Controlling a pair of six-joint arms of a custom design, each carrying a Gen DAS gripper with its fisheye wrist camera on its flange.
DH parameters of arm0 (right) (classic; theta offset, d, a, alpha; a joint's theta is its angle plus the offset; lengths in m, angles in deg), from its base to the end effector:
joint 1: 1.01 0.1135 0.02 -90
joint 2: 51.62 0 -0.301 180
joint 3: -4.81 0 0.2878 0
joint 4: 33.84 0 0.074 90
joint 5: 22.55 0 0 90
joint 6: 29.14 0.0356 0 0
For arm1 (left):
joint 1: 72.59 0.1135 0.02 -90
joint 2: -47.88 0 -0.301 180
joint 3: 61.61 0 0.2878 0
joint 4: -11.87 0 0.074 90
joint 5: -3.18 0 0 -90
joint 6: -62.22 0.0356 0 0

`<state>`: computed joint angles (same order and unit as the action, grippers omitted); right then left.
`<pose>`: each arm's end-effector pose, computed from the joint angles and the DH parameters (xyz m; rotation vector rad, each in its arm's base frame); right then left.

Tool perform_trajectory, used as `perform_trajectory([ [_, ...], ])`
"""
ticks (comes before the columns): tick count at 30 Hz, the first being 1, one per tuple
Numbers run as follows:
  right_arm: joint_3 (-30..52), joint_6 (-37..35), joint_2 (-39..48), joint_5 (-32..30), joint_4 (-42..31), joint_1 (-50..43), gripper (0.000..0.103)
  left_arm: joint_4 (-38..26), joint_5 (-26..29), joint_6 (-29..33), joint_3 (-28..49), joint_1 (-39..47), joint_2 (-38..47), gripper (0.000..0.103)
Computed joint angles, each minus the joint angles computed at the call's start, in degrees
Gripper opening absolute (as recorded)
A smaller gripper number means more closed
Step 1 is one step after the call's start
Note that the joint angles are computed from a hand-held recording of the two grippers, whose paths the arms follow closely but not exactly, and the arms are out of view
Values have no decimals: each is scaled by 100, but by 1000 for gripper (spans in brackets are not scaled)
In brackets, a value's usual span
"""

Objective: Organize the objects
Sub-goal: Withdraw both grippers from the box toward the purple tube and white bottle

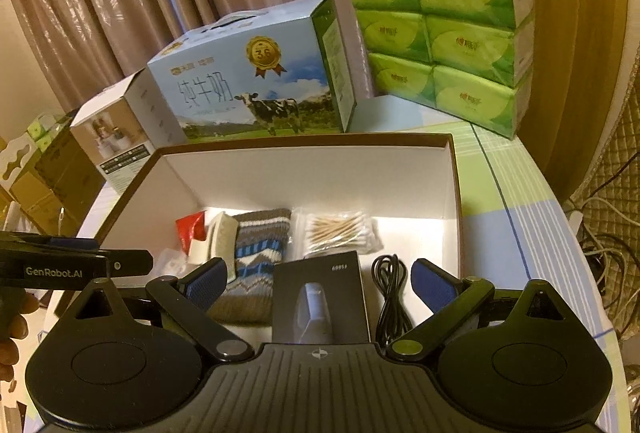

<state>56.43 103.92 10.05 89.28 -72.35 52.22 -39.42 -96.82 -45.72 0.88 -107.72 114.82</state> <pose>0.1491 0.1774 0.2480 -0.0378 2.3693 0.3618 0.2084 -0.1390 0.2780 0.3103 2.5092 -0.1502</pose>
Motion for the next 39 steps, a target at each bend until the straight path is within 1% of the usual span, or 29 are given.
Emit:
perform_trajectory([
  [9,25,656,-433,418,-675,708,96,-613,-240,-458,-93,-496,-781,84],
  [14,54,1086,-674,720,-1110,1230,96,-1057,-461,-893,-178,-966,-1217,85],
  [19,112,1588,-814,1104,-1591,1885,96,-1500,-677,-1483,-274,-1514,-1621,85],
  [26,179,2453,-917,1512,-2243,2731,96,-2033,-914,-2171,-355,-2281,-1962,85],
  [32,199,3177,-869,1720,-2714,3363,96,-2382,-1099,-2860,-493,-2977,-2100,85],
  [39,207,4119,-777,1882,-3239,4109,96,-2714,-1325,-3799,-578,-3930,-2122,85],
])
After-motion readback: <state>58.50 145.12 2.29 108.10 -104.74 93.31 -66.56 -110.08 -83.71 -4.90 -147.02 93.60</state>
